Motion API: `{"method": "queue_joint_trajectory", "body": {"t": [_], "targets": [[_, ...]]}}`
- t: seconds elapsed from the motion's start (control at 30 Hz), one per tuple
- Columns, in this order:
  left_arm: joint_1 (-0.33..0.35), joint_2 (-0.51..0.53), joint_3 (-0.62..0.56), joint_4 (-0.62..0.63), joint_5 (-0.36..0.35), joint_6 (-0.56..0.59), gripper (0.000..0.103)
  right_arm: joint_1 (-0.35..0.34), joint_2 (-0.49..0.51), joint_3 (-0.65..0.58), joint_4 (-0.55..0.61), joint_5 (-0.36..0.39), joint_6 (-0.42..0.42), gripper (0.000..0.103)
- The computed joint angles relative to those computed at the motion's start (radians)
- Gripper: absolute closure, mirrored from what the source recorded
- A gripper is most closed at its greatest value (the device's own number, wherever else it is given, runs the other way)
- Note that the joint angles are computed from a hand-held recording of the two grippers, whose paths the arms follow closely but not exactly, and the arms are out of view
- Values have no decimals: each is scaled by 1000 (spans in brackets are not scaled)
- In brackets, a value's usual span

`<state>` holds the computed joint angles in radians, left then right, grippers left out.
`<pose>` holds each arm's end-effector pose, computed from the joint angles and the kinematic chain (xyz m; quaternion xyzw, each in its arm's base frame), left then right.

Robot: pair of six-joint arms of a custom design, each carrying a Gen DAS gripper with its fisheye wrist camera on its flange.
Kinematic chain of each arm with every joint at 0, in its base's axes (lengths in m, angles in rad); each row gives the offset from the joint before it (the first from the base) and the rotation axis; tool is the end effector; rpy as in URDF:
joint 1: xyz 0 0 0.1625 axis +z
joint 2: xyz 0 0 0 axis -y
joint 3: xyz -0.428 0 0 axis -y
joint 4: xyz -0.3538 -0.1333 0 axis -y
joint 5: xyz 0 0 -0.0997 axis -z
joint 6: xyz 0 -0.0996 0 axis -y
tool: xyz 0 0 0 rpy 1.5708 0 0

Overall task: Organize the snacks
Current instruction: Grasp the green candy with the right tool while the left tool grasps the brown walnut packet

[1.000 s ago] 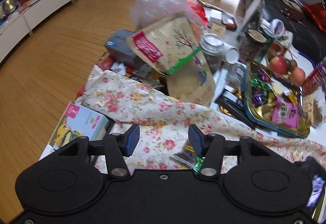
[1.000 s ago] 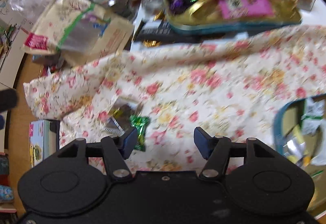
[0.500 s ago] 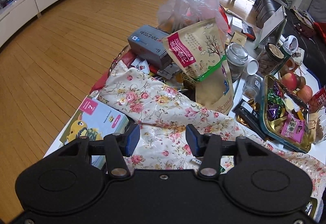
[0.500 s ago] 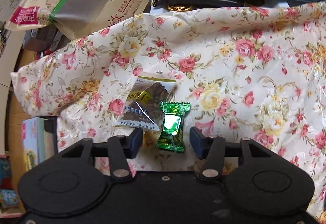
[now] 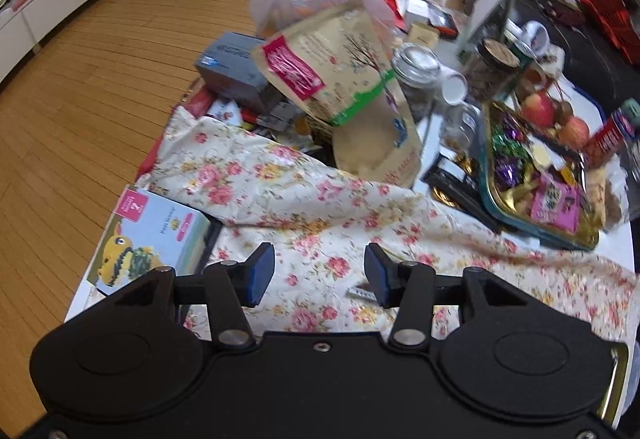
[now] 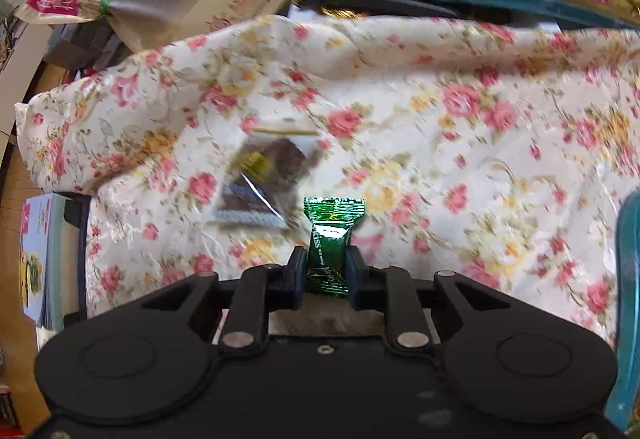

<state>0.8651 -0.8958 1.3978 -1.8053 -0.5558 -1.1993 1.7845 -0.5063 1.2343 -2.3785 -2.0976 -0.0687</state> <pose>-0.2621 -0.6436 0.2494 -0.1488 0.8557 -0.3249 0.3742 0.2393 -0.7101 0.0568 0.1255 -0.9566 0.0572 0.2567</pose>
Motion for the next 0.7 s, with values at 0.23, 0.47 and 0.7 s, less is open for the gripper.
{"method": "queue_joint_trajectory", "body": {"t": [0.23, 0.47, 0.7], "targets": [[21, 84, -54, -27, -45, 150, 48, -36, -98, 80, 45, -5, -40, 81], [70, 186, -125, -46, -56, 227, 47, -54, -203, 135, 88, 55, -39, 81], [101, 235, -141, -129, -80, 288, 47, -63, -300, 156, 112, 166, -47, 81]]}}
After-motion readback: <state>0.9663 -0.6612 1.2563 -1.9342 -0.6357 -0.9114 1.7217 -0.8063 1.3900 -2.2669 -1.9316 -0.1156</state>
